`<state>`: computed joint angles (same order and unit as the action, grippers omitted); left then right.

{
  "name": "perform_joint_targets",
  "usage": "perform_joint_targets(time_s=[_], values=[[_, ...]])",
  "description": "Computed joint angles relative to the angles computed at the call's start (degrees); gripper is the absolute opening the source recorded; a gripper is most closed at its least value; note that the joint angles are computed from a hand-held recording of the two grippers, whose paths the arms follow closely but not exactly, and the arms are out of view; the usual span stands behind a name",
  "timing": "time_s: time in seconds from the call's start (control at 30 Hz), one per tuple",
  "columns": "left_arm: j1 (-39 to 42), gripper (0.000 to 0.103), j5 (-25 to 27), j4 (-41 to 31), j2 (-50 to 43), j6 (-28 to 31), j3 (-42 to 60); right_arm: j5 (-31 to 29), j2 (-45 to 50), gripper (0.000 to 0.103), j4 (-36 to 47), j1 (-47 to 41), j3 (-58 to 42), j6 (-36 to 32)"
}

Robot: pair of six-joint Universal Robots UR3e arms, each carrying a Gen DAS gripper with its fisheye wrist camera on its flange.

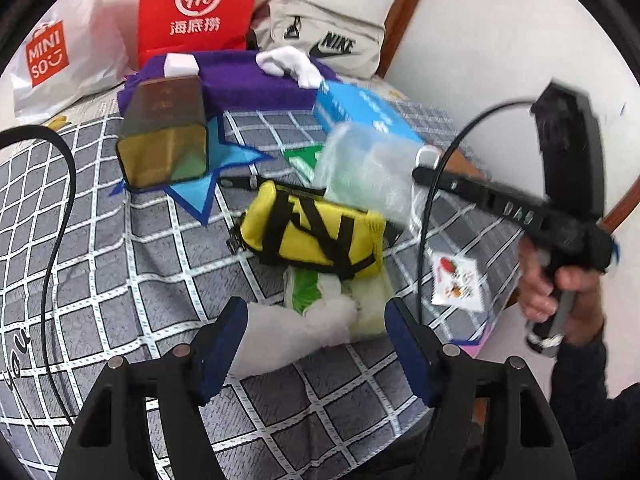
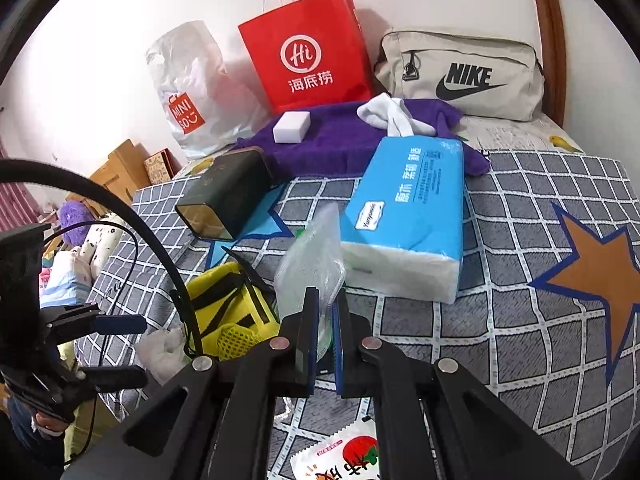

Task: Organize soft objects
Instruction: 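Grasp the clear plastic bag with the right tool while the left tool grasps the white tissue, then carry both items to the purple towel while the right tool releases the bag onto it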

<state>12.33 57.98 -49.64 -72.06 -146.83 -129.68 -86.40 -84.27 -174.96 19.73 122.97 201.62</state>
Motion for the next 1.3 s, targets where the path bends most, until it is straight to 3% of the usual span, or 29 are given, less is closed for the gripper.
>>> perform_joint_targets(time_s=[0.1, 0.17, 0.27, 0.37, 0.57, 0.77, 1.3], values=[[-2.36, 0.068, 2.44, 4.01, -3.25, -1.81, -0.34, 0.23, -0.21, 0.007, -0.13, -0.25, 0.66, -0.08], [-3.13, 0.049, 3.2, 4.88, -4.35, -1.8, -0.39, 0.05, -0.06, 0.007, 0.16, -0.22, 0.55, -0.16], [-2.89, 0.031, 2.6, 4.29, -5.37, -1.07, -0.15, 0.46, -0.1, 0.007, 0.23, -0.35, 0.56, -0.04], [-1.89, 0.025, 2.52, 3.31, -4.2, 0.34, 0.08, 0.66, -0.58, 0.007, 0.06, -0.21, 0.5, -0.2], [2.66, 0.025, -0.53, -1.04, -2.0, 1.73, 2.6, 0.18, -2.48, 0.005, 2.09, 0.64, -0.97, -0.65], [5.0, 0.025, -2.09, -2.24, -4.22, -1.1, 7.12, 1.67, -4.36, 0.005, 5.89, 0.09, -3.96, -1.09], [3.51, 0.025, -1.71, -1.21, -11.92, -8.43, 19.09, 1.02, -3.61, 0.004, 15.15, -0.24, -16.55, -5.75]])
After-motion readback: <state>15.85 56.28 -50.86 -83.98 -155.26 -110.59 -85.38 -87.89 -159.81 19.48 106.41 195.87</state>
